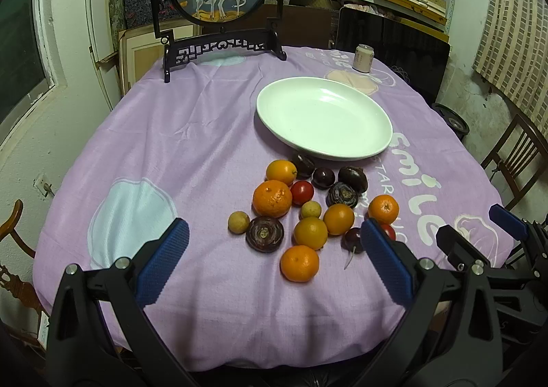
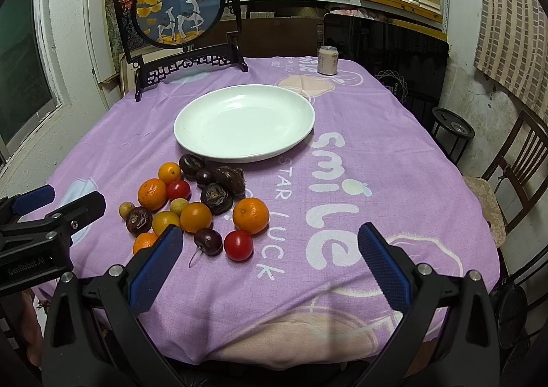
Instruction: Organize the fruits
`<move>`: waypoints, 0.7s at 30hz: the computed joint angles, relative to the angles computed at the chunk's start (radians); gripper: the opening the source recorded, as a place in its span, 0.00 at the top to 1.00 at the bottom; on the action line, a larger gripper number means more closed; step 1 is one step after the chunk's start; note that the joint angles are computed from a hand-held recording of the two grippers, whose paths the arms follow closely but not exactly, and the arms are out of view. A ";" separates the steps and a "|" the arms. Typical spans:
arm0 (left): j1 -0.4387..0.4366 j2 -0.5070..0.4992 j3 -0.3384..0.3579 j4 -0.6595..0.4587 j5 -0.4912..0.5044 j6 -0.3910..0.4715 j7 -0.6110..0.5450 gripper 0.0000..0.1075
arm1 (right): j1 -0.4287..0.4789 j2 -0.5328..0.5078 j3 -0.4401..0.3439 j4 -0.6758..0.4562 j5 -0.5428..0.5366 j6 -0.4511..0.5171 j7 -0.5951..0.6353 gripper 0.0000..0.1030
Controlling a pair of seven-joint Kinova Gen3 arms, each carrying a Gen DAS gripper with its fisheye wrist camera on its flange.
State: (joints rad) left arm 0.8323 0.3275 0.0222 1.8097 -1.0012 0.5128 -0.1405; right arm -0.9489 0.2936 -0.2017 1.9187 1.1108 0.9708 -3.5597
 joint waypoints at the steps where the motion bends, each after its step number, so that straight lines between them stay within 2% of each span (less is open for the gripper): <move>1: 0.001 0.001 0.000 0.001 -0.002 -0.001 0.002 0.06 | 0.000 0.001 0.000 0.000 0.001 0.001 -0.001 0.01; 21: 0.002 0.009 -0.004 0.003 0.003 -0.008 0.001 0.06 | -0.001 0.005 0.002 -0.004 -0.001 -0.001 0.000 0.01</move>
State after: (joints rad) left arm 0.8339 0.3366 0.0183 1.8125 -0.9986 0.5053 -0.1394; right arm -0.9503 0.2984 -0.1998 1.9143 1.1099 0.9695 -3.5593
